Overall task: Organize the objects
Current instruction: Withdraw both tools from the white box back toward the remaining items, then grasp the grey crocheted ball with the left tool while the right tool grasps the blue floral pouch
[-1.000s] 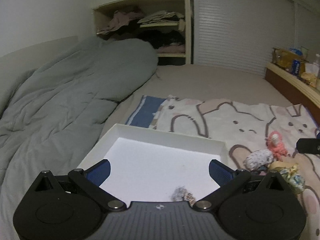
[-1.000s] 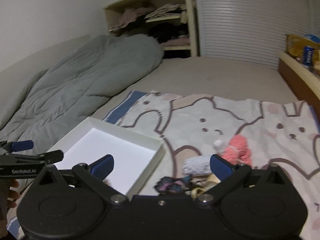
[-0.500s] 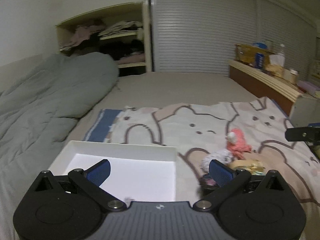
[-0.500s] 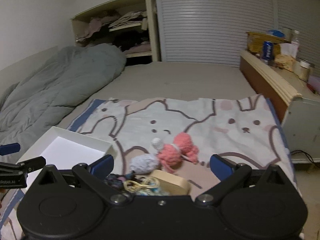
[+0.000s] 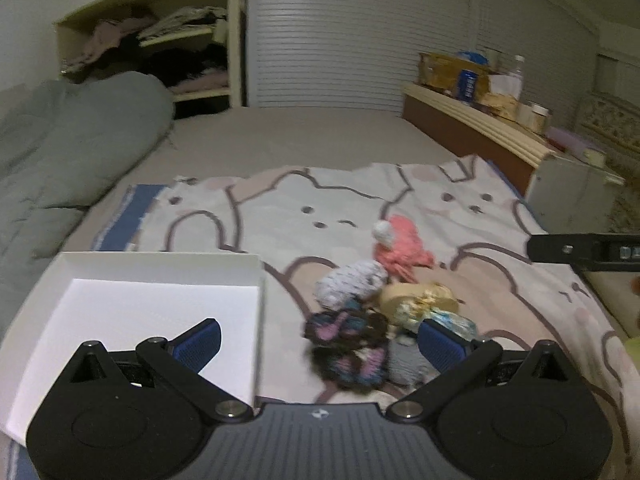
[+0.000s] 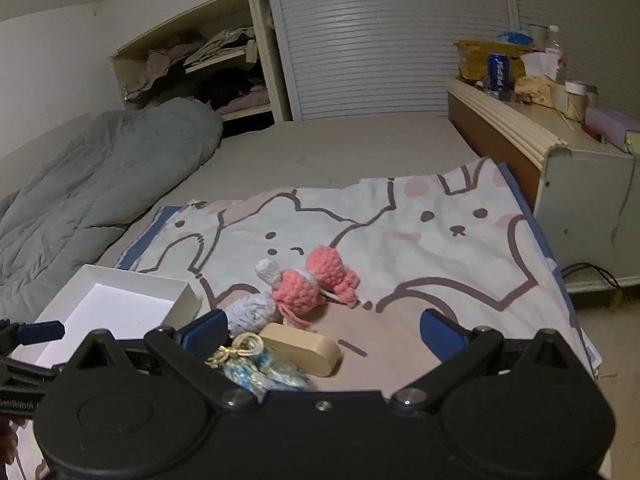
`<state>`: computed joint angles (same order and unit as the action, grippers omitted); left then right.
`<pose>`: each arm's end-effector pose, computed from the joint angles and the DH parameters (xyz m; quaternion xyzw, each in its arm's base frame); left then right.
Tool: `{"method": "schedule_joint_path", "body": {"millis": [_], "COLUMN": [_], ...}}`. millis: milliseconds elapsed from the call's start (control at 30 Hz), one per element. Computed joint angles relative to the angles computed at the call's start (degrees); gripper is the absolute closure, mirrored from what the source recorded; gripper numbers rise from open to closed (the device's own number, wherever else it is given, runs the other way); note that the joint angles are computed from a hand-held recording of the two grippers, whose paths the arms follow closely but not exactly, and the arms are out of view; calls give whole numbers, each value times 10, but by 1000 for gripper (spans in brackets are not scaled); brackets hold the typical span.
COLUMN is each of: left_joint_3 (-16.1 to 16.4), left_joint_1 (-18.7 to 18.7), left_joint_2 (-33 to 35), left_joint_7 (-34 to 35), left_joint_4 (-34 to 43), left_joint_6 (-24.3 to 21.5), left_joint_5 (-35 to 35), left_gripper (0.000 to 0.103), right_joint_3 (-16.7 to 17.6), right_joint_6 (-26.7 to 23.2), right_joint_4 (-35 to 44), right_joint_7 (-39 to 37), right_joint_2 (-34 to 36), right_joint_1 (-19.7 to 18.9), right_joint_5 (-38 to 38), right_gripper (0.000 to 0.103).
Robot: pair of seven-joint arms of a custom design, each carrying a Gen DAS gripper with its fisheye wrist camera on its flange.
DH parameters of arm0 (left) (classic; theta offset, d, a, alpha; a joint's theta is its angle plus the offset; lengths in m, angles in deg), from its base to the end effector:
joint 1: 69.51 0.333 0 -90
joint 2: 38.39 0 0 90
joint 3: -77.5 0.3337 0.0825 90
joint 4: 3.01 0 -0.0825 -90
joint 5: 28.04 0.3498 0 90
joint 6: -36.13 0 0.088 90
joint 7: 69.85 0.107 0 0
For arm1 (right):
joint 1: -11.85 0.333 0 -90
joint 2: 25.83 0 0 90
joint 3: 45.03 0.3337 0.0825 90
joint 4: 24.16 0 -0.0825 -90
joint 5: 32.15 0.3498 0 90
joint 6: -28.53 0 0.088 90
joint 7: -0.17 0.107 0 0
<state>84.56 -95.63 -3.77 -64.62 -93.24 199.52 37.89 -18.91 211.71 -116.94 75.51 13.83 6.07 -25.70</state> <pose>0.6468 -0.2947 0.3726 -0.6612 0.6110 -0.3060 0.3097 0.7090 0.1587 0.3944 -0.7011 0.5415 -0.2046 0.4163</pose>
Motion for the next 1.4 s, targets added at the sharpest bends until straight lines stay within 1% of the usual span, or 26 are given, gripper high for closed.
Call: {"method": "schedule_joint_path", "body": {"millis": [33,133,200,233,267,333,467,500,600,633,700,733,767,833,867,900,933,1000,1067,1133,1200,1233,1300,1333,1367,1400], "left_joint_3": [-3,-6,-8,-3,2,-4,-3,-1,-3,-6,-22,-35,-49,-75,-88,-98,-101,-104,-101,-92,-78,-64,-47,-49,-57,-68], "left_joint_1": [3,4,5,0,-4,-1,2,1,3,6,20,29,38,54,61,65,65,62,56,49,39,30,19,19,23,29], "left_joint_2": [4,15,22,24,26,32,48,54,73,79,92,99,106,120,127,135,140,152,161,168,175,179,186,189,194,199], "left_joint_7": [6,25,44,44,46,69,103,113,145,155,179,194,211,246,263,279,290,310,327,338,345,342,347,358,374,393], "left_joint_4": [3,11,12,11,10,7,6,9,20,23,31,36,40,51,58,67,73,86,98,106,112,115,121,127,136,143], "left_joint_6": [9,29,42,47,52,57,92,101,124,133,146,152,155,154,147,138,132,120,106,105,111,121,131,124,112,99], "left_joint_5": [-1,-11,-26,-31,-36,-63,-111,-118,-143,-153,-179,-192,-204,-225,-236,-247,-256,-273,-288,-301,-313,-317,-327,-334,-343,-351], "left_gripper": [0,0,2,4,7,12,30,35,42,44,51,52,56,59,59,59,59,59,59,59,59,59,60,61,68,80], "right_joint_3": [-3,7,5,8,14,30,51,59,88,101,144,145,135,118,119,124,127,124,118,114,108,99,80,88,92,96], "right_joint_6": [2,27,17,18,23,24,28,30,21,11,-32,-49,-55,-70,-81,-91,-98,-101,-95,-97,-99,-99,-90,-97,-104,-114], "right_joint_4": [0,-10,-7,-6,-7,-6,-4,-4,0,2,13,20,23,31,35,39,42,45,46,52,60,66,75,82,87,93], "right_joint_7": [-1,-13,-12,-11,-11,-15,-17,-22,-44,-55,-92,-100,-102,-113,-126,-141,-156,-177,-200,-222,-238,-241,-244,-251,-254,-259], "right_joint_2": [1,8,11,13,16,22,34,38,53,58,75,76,73,71,74,78,82,86,89,93,98,100,103,109,113,116], "right_joint_1": [2,-7,-7,-10,-14,-29,-45,-52,-75,-84,-113,-112,-102,-86,-85,-86,-86,-79,-70,-62,-51,-42,-22,-25,-26,-27], "right_joint_5": [-2,-21,-32,-33,-34,-43,-55,-61,-86,-92,-98,-93,-86,-77,-75,-73,-71,-65,-63,-58,-50,-45,-33,-23,-12,-3], "right_gripper": [0,0,0,0,0,0,0,0,0,0,0,4,8,24,26,32,39,48,49,49,50,50,51,51,53,58]}}
